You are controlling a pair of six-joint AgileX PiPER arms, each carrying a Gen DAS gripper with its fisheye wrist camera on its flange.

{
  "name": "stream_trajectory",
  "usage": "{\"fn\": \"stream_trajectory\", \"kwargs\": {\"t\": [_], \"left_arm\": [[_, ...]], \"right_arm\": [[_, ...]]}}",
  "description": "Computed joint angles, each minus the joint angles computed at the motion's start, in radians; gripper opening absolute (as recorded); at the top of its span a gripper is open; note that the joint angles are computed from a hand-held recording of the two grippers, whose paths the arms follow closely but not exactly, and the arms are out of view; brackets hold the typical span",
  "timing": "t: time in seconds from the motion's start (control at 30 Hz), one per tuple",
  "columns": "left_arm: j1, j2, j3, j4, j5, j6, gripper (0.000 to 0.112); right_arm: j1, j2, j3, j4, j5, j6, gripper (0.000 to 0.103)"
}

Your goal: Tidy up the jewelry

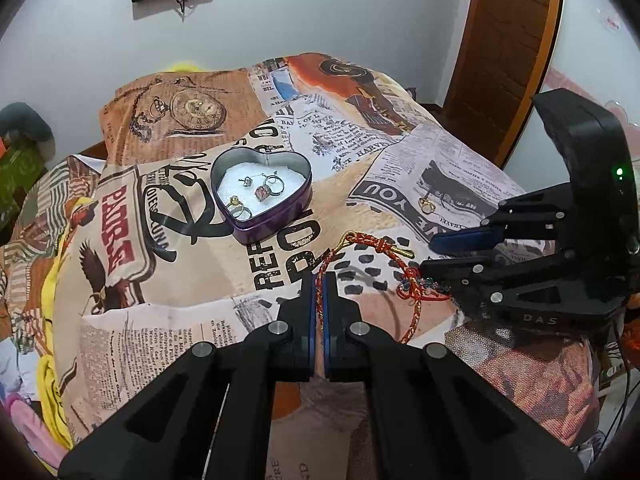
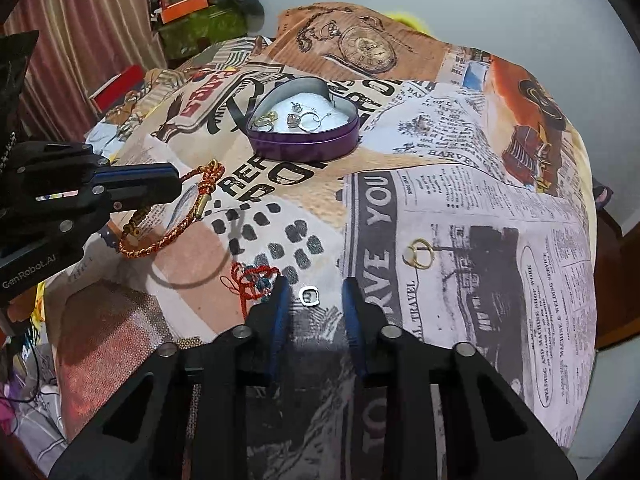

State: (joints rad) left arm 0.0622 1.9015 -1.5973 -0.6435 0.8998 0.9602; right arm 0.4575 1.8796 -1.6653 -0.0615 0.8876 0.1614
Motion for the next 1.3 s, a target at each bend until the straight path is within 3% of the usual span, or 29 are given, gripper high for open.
{"fn": "stream_trajectory", "kwargs": {"t": [0.07,0.17,0.53,0.9,1.3], "left_arm": [[0.001,0.001,-0.001,-0.002,0.003,-0.001,0.001],[-0.001,-0.002,0.001,0.002,-0.002,-0.004,0.001],[0.020,-0.042,-0.009,-0.030,-0.001,-0.004,0.001],[0.042,-0.002,-0.161,-0.038,0.011,-0.060,0.001],[0.021,0.167,-0.416,0.045,0.034,-0.181,0.001]], "right_arm": [[0.003,0.001,0.003,-0.007,-0.005,0.009,0.011],[0.007,-0.008,0.016,-0.008,-0.014,0.024,0.009],[-0.005,-0.045,-0.047,-0.017,-0.004,0.070,0.008],[-0.007,-0.053,-0.180,-0.066,0.004,0.102,0.008],[-0.014,0.135,-0.468,-0.021,0.067,0.050,0.009]]}}
